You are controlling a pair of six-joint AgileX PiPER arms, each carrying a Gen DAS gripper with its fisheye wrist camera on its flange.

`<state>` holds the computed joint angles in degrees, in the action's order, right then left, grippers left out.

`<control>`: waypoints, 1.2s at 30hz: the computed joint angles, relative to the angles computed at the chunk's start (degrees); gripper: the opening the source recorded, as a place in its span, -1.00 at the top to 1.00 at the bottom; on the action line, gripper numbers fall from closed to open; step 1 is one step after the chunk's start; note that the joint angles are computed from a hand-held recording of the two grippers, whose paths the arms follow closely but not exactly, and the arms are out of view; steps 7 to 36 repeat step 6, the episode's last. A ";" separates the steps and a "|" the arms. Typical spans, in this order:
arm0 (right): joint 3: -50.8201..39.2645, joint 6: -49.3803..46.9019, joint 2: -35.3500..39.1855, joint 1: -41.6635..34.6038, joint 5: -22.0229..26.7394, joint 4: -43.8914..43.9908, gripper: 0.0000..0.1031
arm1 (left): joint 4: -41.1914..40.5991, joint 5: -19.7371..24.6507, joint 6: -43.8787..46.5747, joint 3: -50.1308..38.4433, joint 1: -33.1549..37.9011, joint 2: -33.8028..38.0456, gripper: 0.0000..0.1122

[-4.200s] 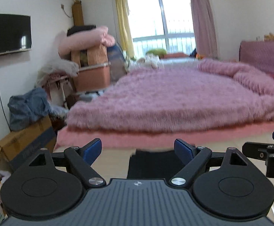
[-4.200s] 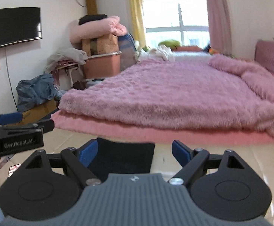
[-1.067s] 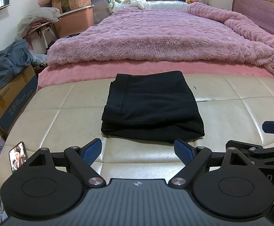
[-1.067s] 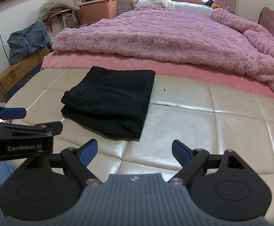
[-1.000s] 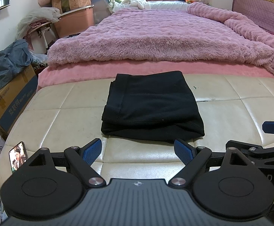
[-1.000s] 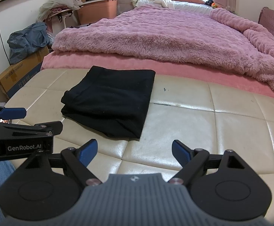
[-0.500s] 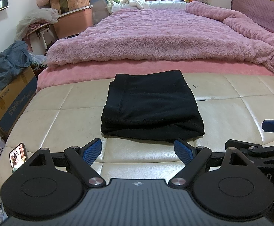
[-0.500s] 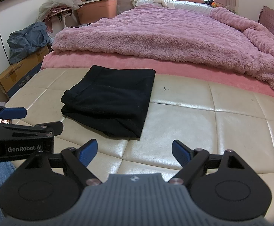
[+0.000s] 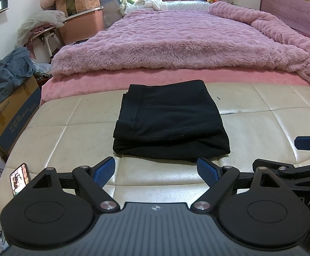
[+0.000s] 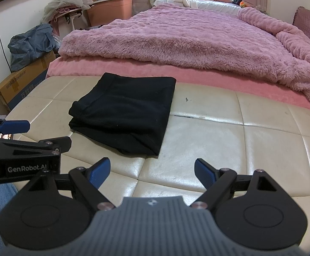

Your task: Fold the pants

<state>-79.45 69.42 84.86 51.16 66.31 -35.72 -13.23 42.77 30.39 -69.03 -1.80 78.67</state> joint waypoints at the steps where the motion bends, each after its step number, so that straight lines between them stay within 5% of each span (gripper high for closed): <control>1: 0.00 0.00 0.00 0.00 0.00 0.00 -0.59 | -0.10 -0.01 0.18 -0.02 0.04 0.00 -0.80; 36: 0.19 -0.03 -0.03 -0.04 -0.09 0.34 -0.59 | -0.78 -0.15 0.92 0.08 0.22 -0.10 -0.80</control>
